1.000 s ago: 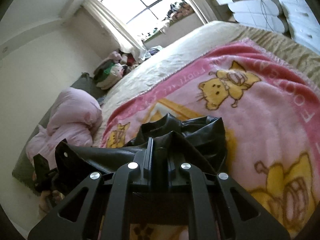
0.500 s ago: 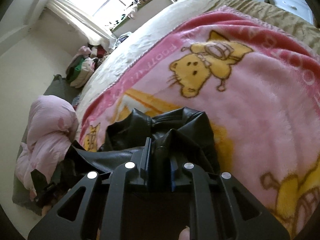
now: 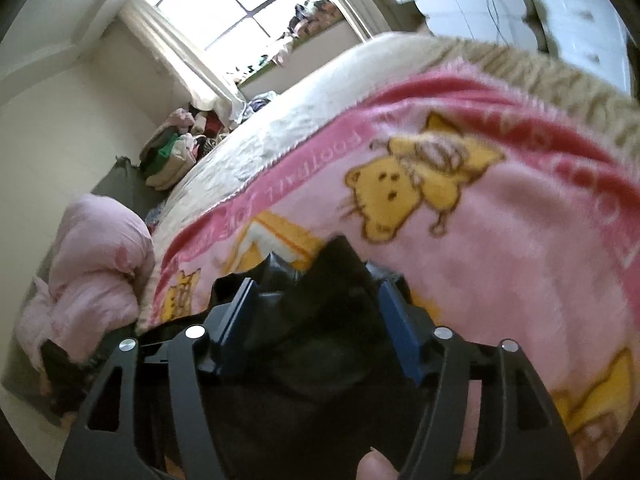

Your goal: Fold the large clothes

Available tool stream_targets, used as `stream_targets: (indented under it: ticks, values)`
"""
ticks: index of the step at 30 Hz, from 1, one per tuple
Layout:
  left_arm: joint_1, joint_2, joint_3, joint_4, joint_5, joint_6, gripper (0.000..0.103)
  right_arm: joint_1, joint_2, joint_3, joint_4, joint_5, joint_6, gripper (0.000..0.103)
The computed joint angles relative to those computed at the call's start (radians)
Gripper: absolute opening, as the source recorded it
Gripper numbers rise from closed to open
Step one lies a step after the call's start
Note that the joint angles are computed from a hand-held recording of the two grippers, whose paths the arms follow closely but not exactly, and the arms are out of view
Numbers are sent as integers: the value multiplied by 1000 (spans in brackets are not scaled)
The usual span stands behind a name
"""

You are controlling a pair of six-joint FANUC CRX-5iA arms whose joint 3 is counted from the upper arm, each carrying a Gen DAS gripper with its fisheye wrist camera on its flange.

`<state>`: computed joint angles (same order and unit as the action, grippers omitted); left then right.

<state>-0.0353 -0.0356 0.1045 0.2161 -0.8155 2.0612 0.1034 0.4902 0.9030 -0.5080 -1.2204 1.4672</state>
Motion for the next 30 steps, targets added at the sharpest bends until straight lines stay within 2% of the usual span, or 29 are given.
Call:
stream_targets:
  ticks: [3,5,8,14,16,17,18,19,20,22,25,26,28,30]
  values:
    - [-30,27,88,-157,-96,44,48,42,-16,-36,99,30,64,66]
    - [-43,50,118,-219,-151,50,48,90,-20,-65,206,49,115,66]
    - [-43,81,121,-234,-182,39,48,149,-5,-93,339,63,155,66]
    - [-65,139,160,-287,-202,6,46,183,70,-47,418,56,161,65]
    - [-78,166,195,-315,-222,-3,25,190,92,-26,434,58,158,50]
    - [-81,176,209,-321,-233,-5,23,194,96,-27,449,62,156,30]
    - [-88,186,223,-335,-243,-5,15,192,92,-31,440,68,158,13]
    - [-99,189,238,-362,-253,-3,9,192,74,-55,441,97,153,12]
    - [-108,186,242,-381,-251,0,9,187,59,-66,429,111,156,11]
    - [-117,139,216,-413,-195,17,7,161,27,-80,373,147,155,10]
    - [-96,76,170,-372,-103,30,7,71,42,29,159,102,108,9]
    - [-98,69,176,-383,-95,42,7,60,45,44,135,109,92,9]
    - [-108,76,209,-432,-95,70,7,54,64,79,124,131,63,9]
    - [-111,105,244,-457,-113,93,7,69,109,133,165,117,22,9]
